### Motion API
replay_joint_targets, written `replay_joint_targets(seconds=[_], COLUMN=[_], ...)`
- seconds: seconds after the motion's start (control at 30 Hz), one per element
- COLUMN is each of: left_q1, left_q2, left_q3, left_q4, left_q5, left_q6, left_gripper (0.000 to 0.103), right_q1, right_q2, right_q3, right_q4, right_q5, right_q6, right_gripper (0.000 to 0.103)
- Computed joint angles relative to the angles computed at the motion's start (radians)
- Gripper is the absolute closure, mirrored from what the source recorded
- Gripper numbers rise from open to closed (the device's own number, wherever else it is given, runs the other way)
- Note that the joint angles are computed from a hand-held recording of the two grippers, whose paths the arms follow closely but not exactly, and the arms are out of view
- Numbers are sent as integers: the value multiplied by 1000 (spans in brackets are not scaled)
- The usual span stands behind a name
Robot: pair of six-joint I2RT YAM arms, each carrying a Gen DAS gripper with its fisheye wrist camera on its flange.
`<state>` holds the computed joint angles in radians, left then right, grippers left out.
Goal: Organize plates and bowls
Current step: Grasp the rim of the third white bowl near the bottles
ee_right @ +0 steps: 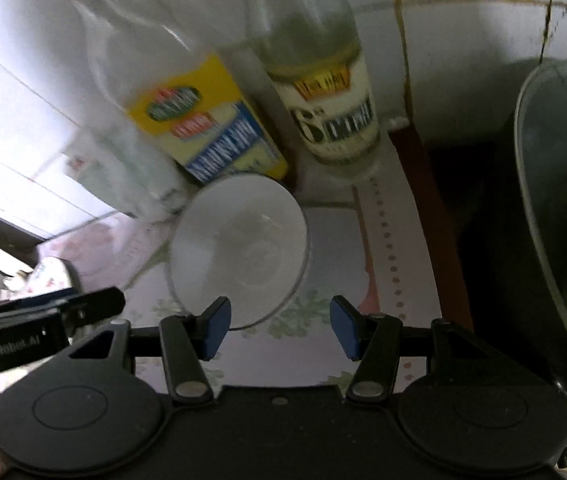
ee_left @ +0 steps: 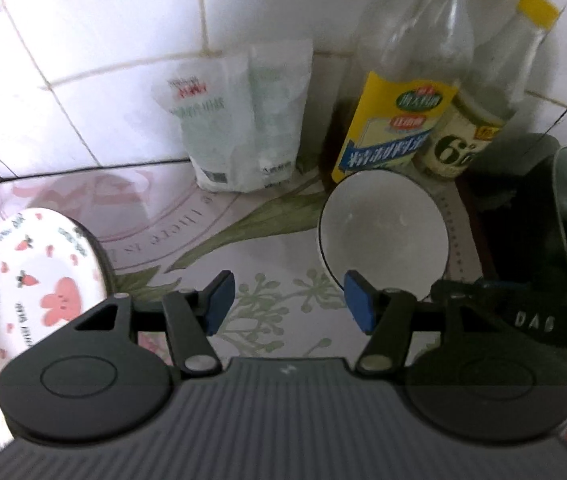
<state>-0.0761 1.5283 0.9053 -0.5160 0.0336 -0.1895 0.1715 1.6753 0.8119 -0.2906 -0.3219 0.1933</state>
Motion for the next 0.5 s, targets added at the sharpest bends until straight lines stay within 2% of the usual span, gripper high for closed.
replay_joint_targets(seconds=[0.27, 0.37, 0.4, 0.43, 0.47, 0.5], left_q1=[-10, 7, 13, 22, 30, 27], left_q2=[153, 197, 206, 215, 227, 243], left_q3=[39, 63, 73, 83, 99, 120], left_q4=[56, 65, 57, 48, 30, 5], left_q5=[11, 49, 70, 100, 134, 142], left_q6=[-14, -18, -20, -26, -33, -34], left_gripper=[44, 51, 64, 84, 89, 94], right_q1=[-21, -10, -9, -4, -3, -5], right_q2=[105, 131, 140, 151, 160, 172], right_q3=[26, 49, 55, 62, 69, 76], right_q4=[40, 43, 45, 47, 47, 42], right_q5=[-17, -4, -7, -8, -18, -42], right_q6=[26, 31, 32, 38, 45, 46], right_gripper=[43, 43, 43, 49, 55, 72])
